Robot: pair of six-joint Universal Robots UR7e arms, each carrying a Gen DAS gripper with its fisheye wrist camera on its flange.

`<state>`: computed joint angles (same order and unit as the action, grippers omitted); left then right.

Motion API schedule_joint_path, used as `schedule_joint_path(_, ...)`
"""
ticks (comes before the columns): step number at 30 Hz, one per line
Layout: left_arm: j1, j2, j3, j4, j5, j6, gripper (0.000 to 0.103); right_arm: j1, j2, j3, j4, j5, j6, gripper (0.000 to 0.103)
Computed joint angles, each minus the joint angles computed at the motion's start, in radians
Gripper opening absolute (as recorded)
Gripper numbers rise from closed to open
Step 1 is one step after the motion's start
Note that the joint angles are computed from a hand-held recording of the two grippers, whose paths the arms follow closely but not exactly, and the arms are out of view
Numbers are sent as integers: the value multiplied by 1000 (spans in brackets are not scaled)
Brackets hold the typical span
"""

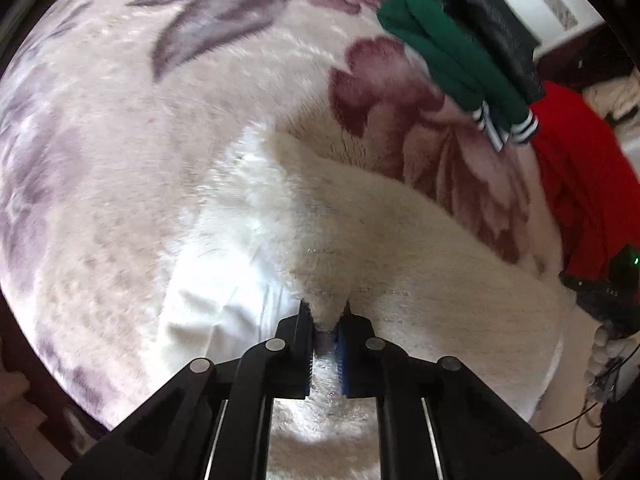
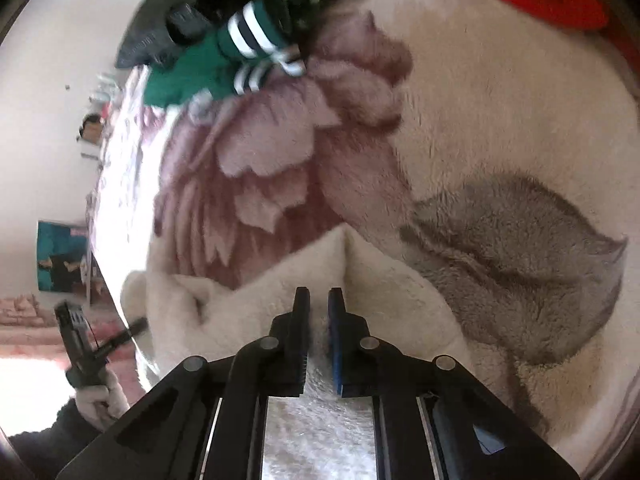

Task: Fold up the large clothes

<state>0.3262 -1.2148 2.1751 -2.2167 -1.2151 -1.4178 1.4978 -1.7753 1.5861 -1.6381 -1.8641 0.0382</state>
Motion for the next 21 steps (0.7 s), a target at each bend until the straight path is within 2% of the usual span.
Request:
schedule_joint_path(2,-26,-52,20,13,19,-47,7,22,-2,-11,-38,-8,16,5)
schedule_joint_path(3,-35,-71,25,32,24,-68,7,35,3,-18,-63,-16,22,0)
schedule_joint_path(5,-37,-105,46,34,9,-93,7,51,20,-41,-118,-46,30,0)
schedule_joint_path(6,-36,-108,56,22,2,-99,7,41,31,-56,-119,-31,36,0)
schedule_joint_path(8,-22,-107,67,18,-28,-99,7,10,67,-106,-64,19,48,0)
schedule_joint_path(9,-4,-106,77,-25,-67,-80,9,-13,91,-143,10,68,56,0)
schedule_joint_path(11,18,-105,66,-17,-114,-80,13,-25,126,-188,128,85,70,1)
schedule_joint_path(13,26,-106,41,29,-142,-88,26,-17,146,-214,234,81,42,13)
schedule_joint_path(15,36,-102,-12,136,-159,-105,38,-12,136,-199,253,80,21,83)
schedule_joint_path(16,41,-107,-22,153,-167,-106,44,-17,130,-191,262,99,14,92)
schedule_joint_path(18,47,-117,-23,132,-158,-95,50,-27,123,-174,291,124,9,93)
schedule_joint_path(20,62,-112,-19,82,-148,-69,55,-22,132,-159,334,76,18,93)
schedule_joint_path(21,72,-101,-20,66,-148,-56,55,-15,127,-139,317,46,15,80)
